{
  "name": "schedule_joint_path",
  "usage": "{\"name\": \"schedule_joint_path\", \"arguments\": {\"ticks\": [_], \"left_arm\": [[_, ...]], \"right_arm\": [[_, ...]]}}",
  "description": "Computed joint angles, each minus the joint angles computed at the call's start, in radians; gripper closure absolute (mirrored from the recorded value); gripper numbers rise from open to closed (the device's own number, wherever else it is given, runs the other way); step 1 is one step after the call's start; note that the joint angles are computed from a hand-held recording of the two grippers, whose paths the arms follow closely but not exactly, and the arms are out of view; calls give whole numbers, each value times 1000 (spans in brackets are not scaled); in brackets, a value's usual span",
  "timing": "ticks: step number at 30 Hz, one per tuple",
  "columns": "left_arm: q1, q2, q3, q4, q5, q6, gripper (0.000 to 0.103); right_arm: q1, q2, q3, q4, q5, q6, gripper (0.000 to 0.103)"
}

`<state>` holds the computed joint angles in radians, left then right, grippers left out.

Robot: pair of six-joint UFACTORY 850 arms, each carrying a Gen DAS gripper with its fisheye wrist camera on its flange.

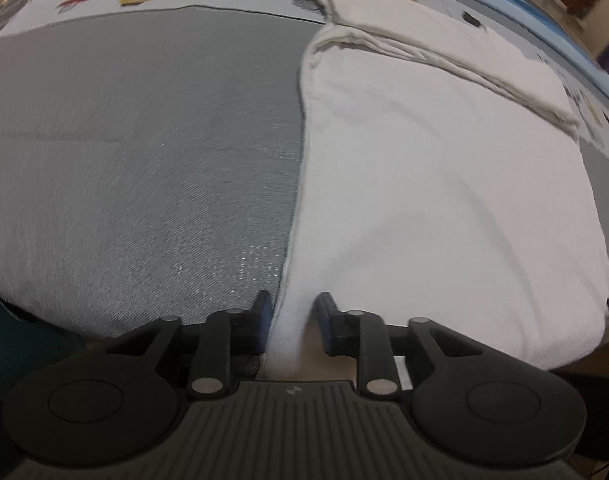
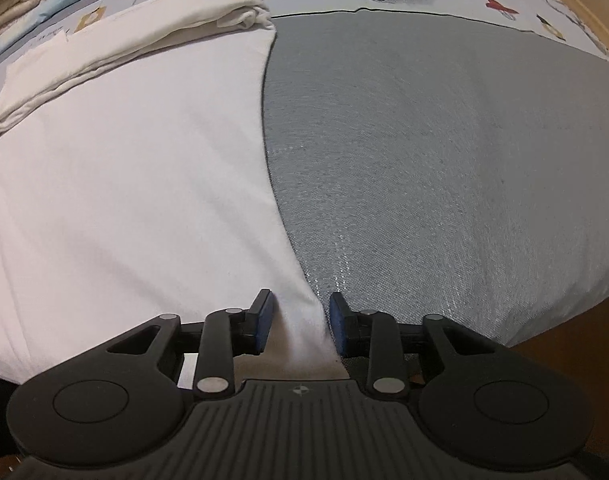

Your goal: Fold small clothes

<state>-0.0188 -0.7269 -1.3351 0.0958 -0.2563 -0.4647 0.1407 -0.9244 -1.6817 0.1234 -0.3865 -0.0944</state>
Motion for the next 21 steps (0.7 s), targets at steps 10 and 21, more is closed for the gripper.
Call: {"name": "schedule_joint_path", "arguments": {"ticks": [10, 21], "left_arm": [[-4, 3, -2, -81, -14, 109, 93], [-19, -7, -15, 31, -17, 59, 95]], "right_arm": [[-8, -4, -11, 21, -16, 3, 94], [-1, 9, 8, 33, 9, -46, 97]]}}
